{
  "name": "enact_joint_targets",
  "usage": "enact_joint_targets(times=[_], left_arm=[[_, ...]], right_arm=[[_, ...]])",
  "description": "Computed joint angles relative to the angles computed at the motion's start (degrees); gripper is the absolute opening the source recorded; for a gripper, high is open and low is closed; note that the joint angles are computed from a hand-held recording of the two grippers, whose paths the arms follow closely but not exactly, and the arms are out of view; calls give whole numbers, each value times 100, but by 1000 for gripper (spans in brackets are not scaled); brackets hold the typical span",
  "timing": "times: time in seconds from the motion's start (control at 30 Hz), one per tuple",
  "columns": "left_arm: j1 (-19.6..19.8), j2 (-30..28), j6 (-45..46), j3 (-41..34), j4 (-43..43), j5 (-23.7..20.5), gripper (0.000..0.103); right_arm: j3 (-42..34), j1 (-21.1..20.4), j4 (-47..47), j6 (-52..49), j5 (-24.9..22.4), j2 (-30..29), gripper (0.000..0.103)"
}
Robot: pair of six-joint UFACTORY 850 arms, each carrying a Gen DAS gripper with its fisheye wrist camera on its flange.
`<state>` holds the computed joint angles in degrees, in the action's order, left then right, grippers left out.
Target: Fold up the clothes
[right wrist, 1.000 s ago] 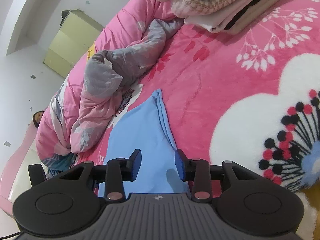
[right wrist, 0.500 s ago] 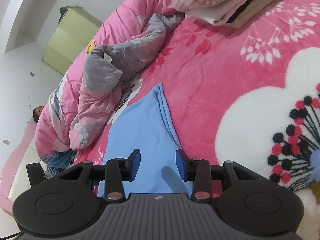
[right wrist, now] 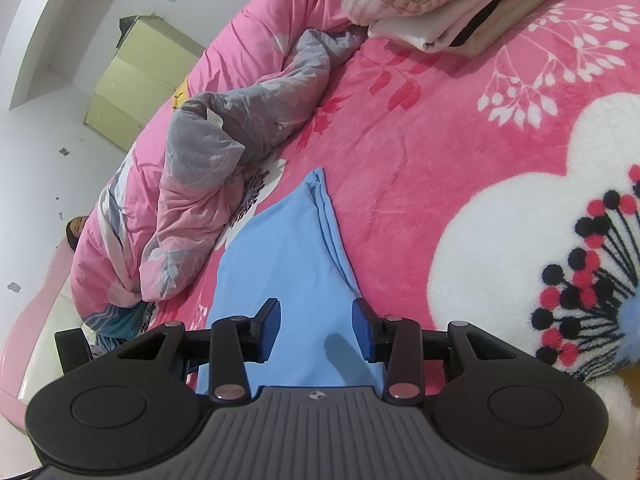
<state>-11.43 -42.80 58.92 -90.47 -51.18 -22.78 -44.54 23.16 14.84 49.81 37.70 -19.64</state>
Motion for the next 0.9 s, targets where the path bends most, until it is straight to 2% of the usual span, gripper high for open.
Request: enact_joint_targets(times=[0.33, 0.5, 0.73, 0.9], left_arm=[[-49, 96, 510, 239, -475, 319, 103], [-4, 50, 593, 192, -624, 187, 103], [48, 70, 1289, 299, -1305, 152, 103], [186, 21, 1675, 256, -1663, -223, 103]], right_arm=[[133, 23, 68, 122, 302, -36, 42], [264, 28, 83, 245, 563, -46, 42], [374, 2, -8, 519, 903, -153, 42], [403, -14, -42, 623, 972, -173, 42]])
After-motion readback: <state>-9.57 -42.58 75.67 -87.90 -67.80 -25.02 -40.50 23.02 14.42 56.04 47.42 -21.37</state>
